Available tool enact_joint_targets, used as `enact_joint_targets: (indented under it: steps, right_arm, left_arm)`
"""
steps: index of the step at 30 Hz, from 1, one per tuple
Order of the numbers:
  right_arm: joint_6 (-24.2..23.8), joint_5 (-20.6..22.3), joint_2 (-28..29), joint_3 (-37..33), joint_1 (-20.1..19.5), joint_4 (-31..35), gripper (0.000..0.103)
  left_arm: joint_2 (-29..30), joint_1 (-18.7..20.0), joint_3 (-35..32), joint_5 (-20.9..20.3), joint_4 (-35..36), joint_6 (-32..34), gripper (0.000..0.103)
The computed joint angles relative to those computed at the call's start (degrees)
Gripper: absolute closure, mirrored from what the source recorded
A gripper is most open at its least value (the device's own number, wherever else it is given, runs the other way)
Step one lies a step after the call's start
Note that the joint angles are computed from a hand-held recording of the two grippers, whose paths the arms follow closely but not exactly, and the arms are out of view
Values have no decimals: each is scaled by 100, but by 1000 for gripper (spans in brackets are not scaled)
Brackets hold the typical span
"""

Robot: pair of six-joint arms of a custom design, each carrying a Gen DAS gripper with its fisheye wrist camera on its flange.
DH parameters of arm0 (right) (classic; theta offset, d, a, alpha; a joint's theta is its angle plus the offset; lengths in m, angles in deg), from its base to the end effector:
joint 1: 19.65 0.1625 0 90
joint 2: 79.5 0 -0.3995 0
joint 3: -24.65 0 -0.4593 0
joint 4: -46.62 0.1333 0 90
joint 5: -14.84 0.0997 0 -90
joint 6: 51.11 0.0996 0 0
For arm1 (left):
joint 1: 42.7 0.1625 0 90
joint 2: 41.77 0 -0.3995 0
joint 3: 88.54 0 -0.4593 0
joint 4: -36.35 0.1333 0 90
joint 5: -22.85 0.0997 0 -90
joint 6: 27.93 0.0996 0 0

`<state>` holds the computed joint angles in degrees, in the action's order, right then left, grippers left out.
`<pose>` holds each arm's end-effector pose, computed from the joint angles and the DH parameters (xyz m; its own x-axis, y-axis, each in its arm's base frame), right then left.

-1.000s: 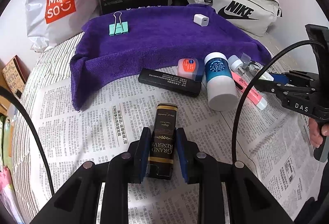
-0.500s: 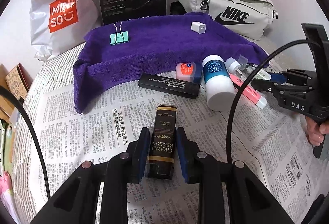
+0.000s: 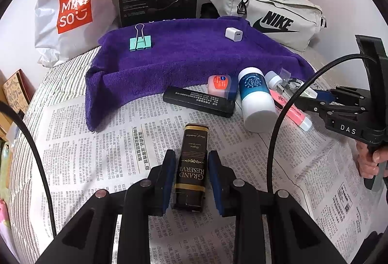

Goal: Organize rigid objects
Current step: 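Carry the bottle and tape roll onto the purple towel with both grippers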

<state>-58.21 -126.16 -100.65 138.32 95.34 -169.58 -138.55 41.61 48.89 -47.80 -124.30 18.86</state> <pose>0.2493 -0.4025 -0.1491 -0.7032 0.0306 0.7103 -0.4419 0.7639 -0.4704 0.1224 -0.4490 0.2285 -0.5915 0.5793 -0.5609 0.7550 0.6420 -0.1332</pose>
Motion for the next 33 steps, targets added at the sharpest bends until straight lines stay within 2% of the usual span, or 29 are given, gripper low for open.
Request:
enact_joint_targets:
  steps: [5,10,14,20,26,33]
  right_arm:
    - [119,-231,24,-49,94,146,72]
    - [528,-100,-216,149,110,459,72]
    - [520,-26,-416,281,217,369,72]
    - [588,117,-604,319,279,451,72]
    - [539,177,-621,272,262,457,72]
    - [444,165,-670,225,290,506,72]
  left_arm:
    - [-65,-102,75,207,5,77,80]
    - [-155,-138,-41,259,487,-142,80]
    - [-188,-219,-42,473,567,-220,80]
    - [-310,-310,-126,416,704,-402,80]
    - [-380,-293,-291,157,893,-650,80]
    - [-257,-379,-460,212,807,-711,80]
